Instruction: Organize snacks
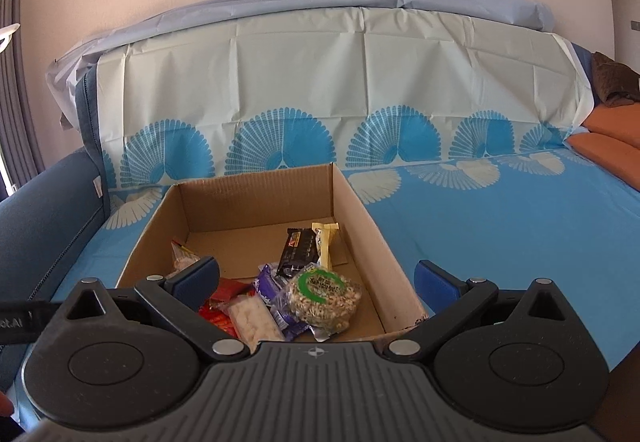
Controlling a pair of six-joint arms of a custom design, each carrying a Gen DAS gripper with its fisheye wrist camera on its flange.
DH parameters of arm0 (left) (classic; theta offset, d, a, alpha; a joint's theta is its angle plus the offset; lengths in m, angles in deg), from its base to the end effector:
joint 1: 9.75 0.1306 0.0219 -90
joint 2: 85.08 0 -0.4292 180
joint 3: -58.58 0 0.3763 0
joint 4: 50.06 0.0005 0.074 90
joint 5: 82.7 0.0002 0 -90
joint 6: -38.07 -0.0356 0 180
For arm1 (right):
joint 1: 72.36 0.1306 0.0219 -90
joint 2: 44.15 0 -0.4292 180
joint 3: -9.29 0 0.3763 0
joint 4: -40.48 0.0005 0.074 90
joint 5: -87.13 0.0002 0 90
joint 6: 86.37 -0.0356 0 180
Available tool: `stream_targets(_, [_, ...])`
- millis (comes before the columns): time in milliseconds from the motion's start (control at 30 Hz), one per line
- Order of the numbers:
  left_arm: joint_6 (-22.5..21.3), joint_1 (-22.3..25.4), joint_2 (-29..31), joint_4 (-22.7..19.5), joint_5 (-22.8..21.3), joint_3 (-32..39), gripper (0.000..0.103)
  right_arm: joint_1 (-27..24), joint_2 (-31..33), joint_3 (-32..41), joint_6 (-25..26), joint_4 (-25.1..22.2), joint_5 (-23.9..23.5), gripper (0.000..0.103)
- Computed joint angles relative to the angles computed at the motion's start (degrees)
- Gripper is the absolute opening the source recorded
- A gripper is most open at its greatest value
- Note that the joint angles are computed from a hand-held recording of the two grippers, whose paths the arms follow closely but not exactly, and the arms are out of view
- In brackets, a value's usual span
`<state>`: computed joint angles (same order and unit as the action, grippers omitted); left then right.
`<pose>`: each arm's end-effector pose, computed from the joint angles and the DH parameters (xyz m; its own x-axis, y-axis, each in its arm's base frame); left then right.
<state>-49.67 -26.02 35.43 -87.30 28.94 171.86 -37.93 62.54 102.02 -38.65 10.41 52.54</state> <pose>0.6580 -0.2062 0.3779 -0.6922 0.1638 -0.7029 0.4861 0.8257 -0.2863 0.4936 0.3022 0.3853 -0.3116 0.2494 -0.9169 0.5094 0.8584 0.0604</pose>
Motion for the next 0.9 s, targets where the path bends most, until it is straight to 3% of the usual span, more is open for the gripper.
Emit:
stream_targets(33, [-1.0, 0.1, 0.3, 0.4, 0.8, 0.2, 0.103, -0.1, 0.2, 0.2, 0.2, -0.4, -0.3, 0.102])
stream_targets(100, [-4.6, -0.3, -1.0, 8.9, -1.5, -4.2, 0.103, -0.4, 0.6, 0.6, 0.0, -1.5, -0.6, 0.102])
stream_targets(133, [-6.2, -0.5, -1.2, 11.2, -3.2, -5.2, 0.103, -0.6, 0.8, 0.8, -0.6, -2.3, -1.0, 0.102])
stream_targets(167, [-6.1, -0.6, -0.8, 10.7, -4.0, -4.6, 0.103, -0.8, 1.0, 1.1, -1.3, -3.1, -1.4, 0.102])
stream_targets(200, [-4.7, -0.3, -0.1, 8.6, -2.6, -3.0, 0.103, -1.0, 1.1, 1.3, -2.1, -3.7, -1.7, 0.102])
stream_targets(267, [-2.9, 0.5, 0.4, 8.2, 1.2, -2.4, 0.103, -1.2, 1.2, 1.3, -2.8, -3.9, -2.3, 0.102])
stream_targets(333, [-4.2, 0.0, 0.7, 7.0, -0.4, -1.6, 0.103, -1.4, 1.5, 1.6, -2.6, -4.2, -3.1, 0.102])
stream_targets(900, [-4.5, -0.6, 1.3, 6.0, -0.4, -1.1, 0.103, -1.3, 2.9, 3.0, 1.0, -4.0, -4.1, 0.102])
